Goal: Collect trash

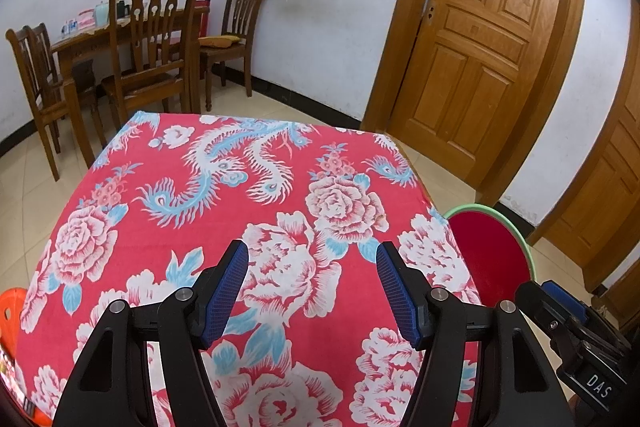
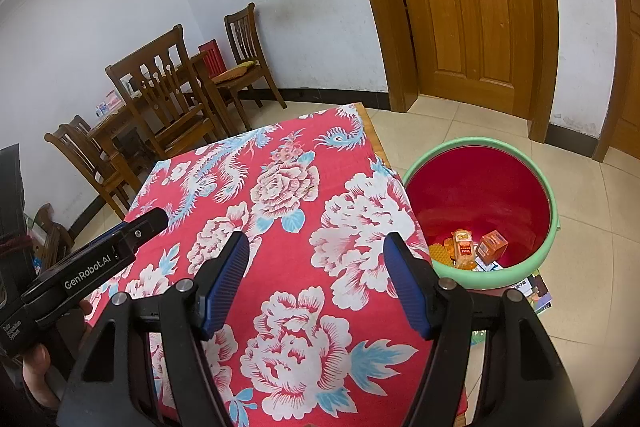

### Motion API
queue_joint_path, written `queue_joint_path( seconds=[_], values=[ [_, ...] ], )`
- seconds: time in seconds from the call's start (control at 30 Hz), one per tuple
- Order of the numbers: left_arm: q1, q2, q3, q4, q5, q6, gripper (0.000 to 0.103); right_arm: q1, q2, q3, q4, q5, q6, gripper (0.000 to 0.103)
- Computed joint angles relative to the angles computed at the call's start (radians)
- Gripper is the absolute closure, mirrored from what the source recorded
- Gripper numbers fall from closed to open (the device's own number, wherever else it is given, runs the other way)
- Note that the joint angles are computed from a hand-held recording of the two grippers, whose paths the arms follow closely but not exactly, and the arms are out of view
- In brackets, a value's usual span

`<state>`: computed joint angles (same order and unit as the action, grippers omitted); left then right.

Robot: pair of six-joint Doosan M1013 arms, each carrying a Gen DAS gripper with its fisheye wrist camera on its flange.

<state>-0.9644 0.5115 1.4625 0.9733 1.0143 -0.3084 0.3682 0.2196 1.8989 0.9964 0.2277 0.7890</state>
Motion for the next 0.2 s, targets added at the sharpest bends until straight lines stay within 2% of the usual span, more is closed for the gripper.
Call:
queue_joint_path(
  seconds=[0.2],
  values=[
    [0.000, 0.004, -0.002, -0.005, -0.003, 0.007, 0.035, 0.002, 0.000, -0.002, -0.025, 0.002, 0.027, 0.033]
  ],
)
